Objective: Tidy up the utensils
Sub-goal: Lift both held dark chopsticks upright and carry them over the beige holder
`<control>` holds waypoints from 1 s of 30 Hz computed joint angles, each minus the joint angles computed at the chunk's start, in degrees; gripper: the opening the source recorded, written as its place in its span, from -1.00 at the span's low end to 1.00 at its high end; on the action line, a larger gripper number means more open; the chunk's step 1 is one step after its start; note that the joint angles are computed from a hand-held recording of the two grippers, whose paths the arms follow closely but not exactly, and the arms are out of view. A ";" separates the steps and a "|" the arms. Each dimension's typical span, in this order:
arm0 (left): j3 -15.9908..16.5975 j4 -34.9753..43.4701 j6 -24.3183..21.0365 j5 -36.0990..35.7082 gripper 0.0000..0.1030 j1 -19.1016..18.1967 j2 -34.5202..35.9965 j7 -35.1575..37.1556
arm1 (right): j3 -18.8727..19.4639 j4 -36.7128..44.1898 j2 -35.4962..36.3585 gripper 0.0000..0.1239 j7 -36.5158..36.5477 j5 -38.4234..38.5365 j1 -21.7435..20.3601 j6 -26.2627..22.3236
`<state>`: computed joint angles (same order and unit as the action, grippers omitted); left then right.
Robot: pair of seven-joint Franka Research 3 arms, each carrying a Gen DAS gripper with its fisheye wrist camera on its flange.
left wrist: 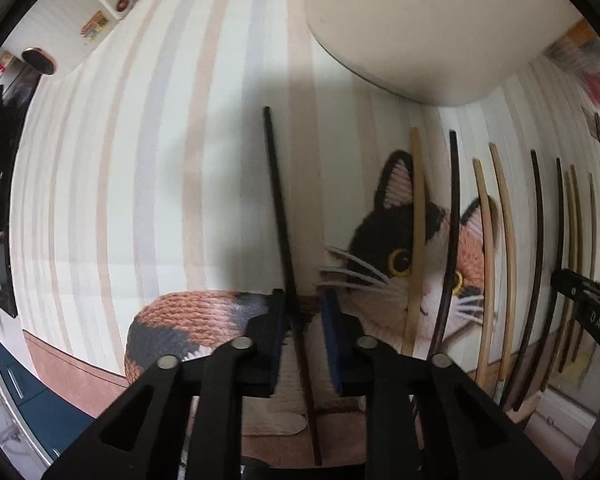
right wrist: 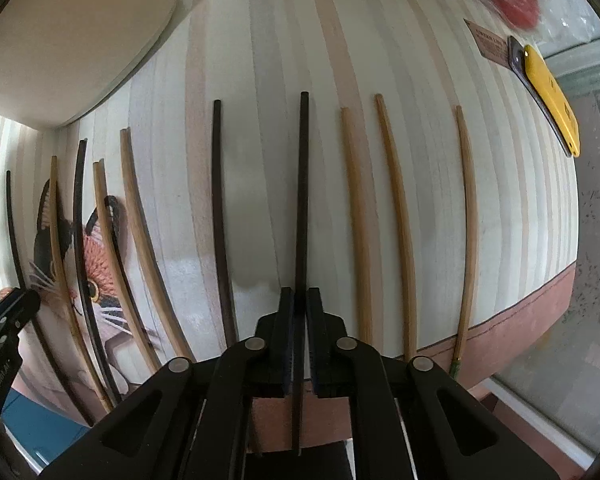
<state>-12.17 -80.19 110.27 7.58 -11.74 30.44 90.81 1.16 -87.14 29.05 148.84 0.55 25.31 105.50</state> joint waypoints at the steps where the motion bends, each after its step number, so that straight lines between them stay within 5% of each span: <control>1: 0.05 -0.43 0.63 -0.12 -0.93 -0.08 -0.12 -0.80 | -0.05 1.56 0.96 -0.87 0.01 -0.32 0.16 -0.77; 7: 0.57 -0.46 1.66 0.65 -0.93 -0.18 0.06 -2.94 | -0.41 6.07 3.40 -0.90 0.60 -1.19 1.20 -2.11; 17: 0.89 -7.98 7.79 1.15 -0.94 1.75 -8.79 -5.75 | 0.13 -3.50 -4.74 -0.90 2.07 -1.27 0.96 9.32; 30: 1.01 -12.32 12.93 0.57 -0.94 2.83 -17.33 -8.55 | 0.73 -1.26 -9.06 -0.91 3.15 -5.69 2.02 10.27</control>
